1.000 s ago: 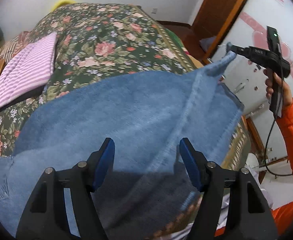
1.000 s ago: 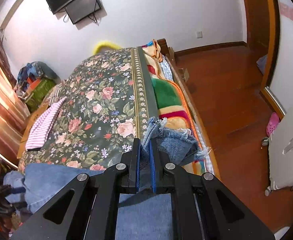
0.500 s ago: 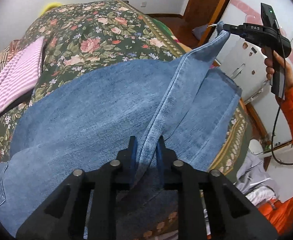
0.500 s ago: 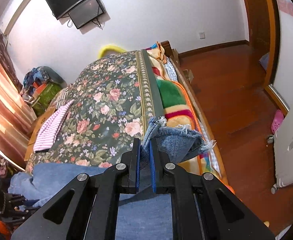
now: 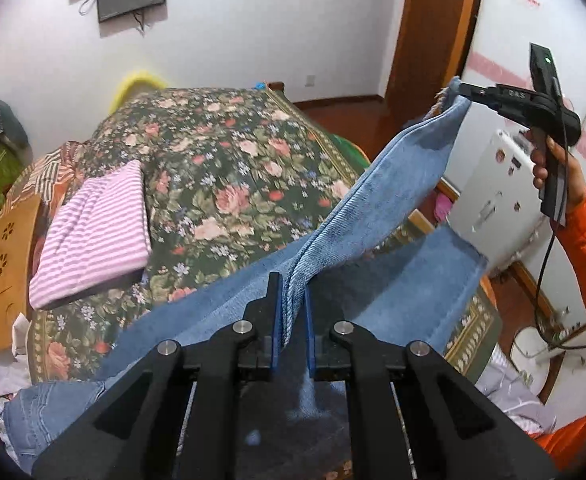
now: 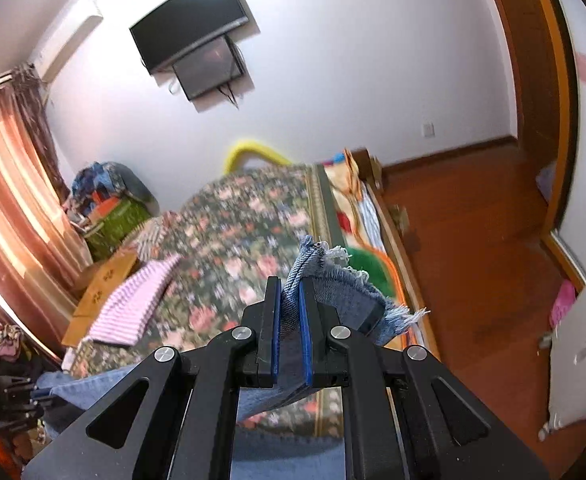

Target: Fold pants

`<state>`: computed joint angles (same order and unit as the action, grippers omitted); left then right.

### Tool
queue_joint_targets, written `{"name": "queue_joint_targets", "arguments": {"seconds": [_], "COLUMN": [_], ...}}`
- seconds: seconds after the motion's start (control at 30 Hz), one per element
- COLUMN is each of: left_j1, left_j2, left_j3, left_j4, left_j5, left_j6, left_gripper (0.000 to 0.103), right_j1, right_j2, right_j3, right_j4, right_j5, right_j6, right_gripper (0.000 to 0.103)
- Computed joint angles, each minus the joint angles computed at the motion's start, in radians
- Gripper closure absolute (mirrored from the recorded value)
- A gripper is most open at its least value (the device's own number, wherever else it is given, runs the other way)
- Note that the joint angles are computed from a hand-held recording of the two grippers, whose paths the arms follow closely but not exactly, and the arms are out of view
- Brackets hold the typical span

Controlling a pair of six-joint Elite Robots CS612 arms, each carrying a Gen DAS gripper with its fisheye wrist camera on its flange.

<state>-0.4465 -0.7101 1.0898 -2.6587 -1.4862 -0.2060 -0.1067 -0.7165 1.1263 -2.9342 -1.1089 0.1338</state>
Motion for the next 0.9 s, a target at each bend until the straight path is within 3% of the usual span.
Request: {"name": "queue_joint_targets", "arguments": {"seconds": [0.17, 0.33, 0.53, 0.7, 0.9], "left_j1": [-0.002, -0.015, -0.026, -0.03, -0.044], "left_j2": [-0.01, -0.004, 0.007, 0.008, 0.0], "left_j3": [0.032, 0.056, 0.069, 0.077, 0.098], "left_j4": [-0.007, 0.056, 0.116, 0.115, 0.102], "left_j5": [-0.053, -0.12, -0.153, -0.153, -0.099], "left_j6": [-0.002, 0.015, 0.019, 0.008, 0.028], "left_gripper": [0.094, 0.094, 0.094, 0.094, 0.094], "right_j1": [-0.006, -0.013, -0.044, -0.06, -0.078], "right_j2": [-0.019, -0.031, -0.047, -0.069, -0.082], "right_j3": [0.038, 0.112, 0.228, 0.328, 0.396], "right_j4": [-0.062, -0.039, -0.008, -0.017, -0.043], "right_j5": [0.003, -0.022, -0.006, -0.009, 0.011], "right_j6": [0.0, -0.012, 0.07, 0.119, 0.193], "right_gripper": [0.095, 0.095, 0.095, 0.095, 0.095]}}
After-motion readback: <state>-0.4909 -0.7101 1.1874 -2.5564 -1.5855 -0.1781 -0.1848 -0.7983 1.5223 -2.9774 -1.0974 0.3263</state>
